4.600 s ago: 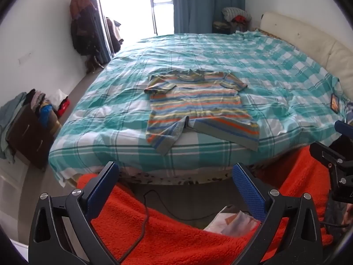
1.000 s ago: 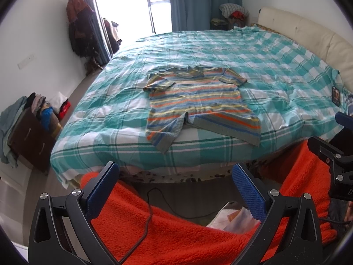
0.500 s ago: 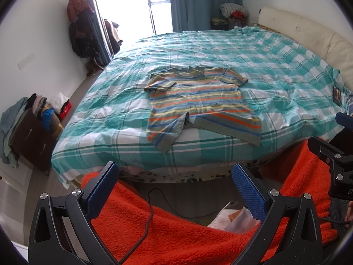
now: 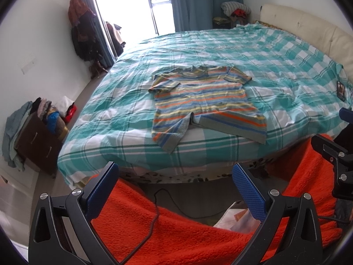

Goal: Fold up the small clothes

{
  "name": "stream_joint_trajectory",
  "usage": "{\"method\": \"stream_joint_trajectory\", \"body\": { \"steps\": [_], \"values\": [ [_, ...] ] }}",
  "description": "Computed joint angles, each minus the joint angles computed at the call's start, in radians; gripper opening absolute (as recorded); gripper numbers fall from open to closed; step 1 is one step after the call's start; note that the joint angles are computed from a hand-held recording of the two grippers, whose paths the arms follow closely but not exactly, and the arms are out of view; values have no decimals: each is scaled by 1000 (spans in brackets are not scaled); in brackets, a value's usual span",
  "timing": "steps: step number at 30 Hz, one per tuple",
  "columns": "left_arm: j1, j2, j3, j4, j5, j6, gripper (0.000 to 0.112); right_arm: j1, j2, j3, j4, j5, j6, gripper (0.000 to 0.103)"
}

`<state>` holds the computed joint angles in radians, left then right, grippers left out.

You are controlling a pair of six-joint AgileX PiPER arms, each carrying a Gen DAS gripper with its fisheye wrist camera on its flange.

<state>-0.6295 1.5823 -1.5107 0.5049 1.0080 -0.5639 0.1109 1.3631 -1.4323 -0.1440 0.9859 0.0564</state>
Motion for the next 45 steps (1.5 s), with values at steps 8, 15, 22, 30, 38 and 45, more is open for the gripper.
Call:
{"method": "stream_joint_trajectory", "body": {
  "steps": [8,15,22,30,38,45],
  "values": [
    [-9,21,-33,17,29,3,103,3,0,1,-1,2,2,103],
    [-15,34,-51,27,45,6,103,6,4,-5,-3,4,5,103],
    [-15,36,-56,29,51,11,103,9,8,-10,-6,6,8,103],
    [118,26,-11,-160,-101,174,103,-42,2,-1,91,-22,-62,103],
    [559,501,-285,-829,-70,529,97,-462,412,-135,643,-25,-414,102],
    [569,740,-459,-953,-45,452,80,-565,864,-353,890,193,-253,76]
  ]
}}
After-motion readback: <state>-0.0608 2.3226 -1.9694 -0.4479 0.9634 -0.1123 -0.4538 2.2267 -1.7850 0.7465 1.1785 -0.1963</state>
